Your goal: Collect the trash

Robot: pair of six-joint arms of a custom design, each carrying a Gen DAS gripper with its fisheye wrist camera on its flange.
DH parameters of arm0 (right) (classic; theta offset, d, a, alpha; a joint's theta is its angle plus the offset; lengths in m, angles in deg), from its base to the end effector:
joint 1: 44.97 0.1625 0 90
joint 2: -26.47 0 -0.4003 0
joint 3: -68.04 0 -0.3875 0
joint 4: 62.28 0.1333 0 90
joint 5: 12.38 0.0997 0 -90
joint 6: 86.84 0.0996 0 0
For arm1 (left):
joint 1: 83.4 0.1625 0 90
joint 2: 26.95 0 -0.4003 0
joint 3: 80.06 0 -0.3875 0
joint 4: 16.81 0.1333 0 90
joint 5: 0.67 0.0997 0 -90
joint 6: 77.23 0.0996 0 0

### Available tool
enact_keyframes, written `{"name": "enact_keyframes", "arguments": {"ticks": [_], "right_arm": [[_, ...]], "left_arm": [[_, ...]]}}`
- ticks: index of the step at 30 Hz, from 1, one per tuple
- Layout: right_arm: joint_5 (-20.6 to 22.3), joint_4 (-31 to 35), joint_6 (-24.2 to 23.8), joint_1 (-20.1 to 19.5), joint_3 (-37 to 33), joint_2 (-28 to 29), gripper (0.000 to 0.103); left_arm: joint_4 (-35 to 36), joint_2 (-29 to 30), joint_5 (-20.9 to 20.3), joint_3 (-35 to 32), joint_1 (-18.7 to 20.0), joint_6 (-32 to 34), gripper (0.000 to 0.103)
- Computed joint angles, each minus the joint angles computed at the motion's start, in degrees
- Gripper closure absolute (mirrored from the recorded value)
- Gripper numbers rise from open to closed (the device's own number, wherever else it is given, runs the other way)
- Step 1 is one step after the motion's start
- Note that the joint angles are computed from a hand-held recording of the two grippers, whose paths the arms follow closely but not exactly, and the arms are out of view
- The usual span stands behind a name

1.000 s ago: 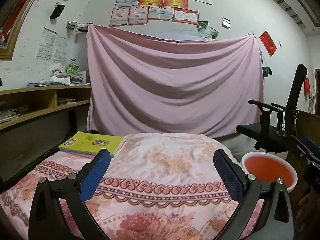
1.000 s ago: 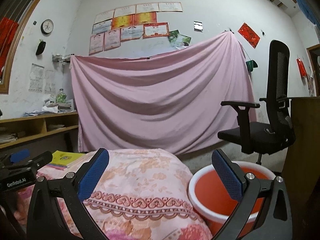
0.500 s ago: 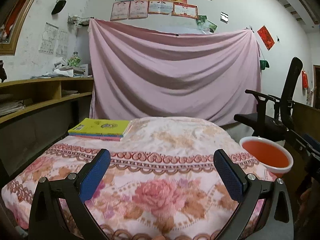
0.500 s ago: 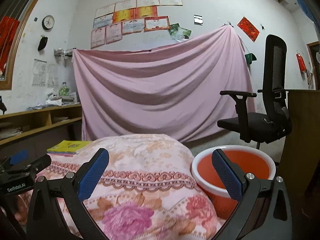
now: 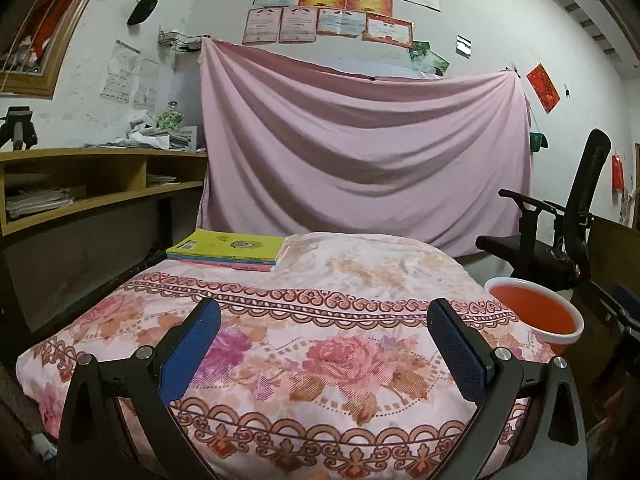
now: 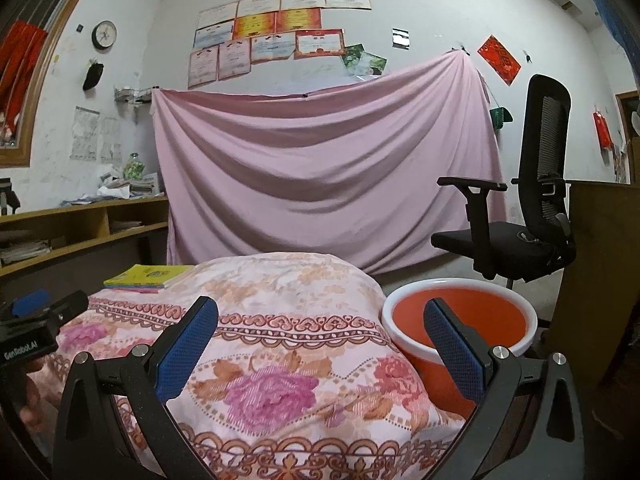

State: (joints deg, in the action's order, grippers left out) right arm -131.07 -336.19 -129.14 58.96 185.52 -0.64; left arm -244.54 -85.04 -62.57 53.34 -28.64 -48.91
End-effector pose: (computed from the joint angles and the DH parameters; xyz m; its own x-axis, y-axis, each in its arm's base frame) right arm 0.1877 -0.4015 0.0623 -0.7251 0.2281 0.6498 -0.6397 0.1265 -0.7582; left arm -0.1032 -0.4584 0.1752 -0.7196 0.3273 -0.6125 0.6912 0.2532 -0.6768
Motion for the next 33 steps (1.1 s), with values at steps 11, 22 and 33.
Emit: {"name": "enact_keyframes", "arguments": {"ticks": [11,22,33], "right_arm": [[-0.6,-0.9,-0.6,0.1,0.5,0.7,0.0],[-0.4,-0.1,0.7,-0.6,1.1,-0.3,0.0],[-0.2,-0.1,1.2,-0.9,1.4,-0.6,0.0]], "left_arm": [[0.0,0.3,0.8,0.3,-0.6,0.3,0.002],[-0.1,2.1,0.2,-0.1,-0.8,3.0,0.002],[0.0,2.6,0.1,-0.5,-0.7,2.7,0.002]]}}
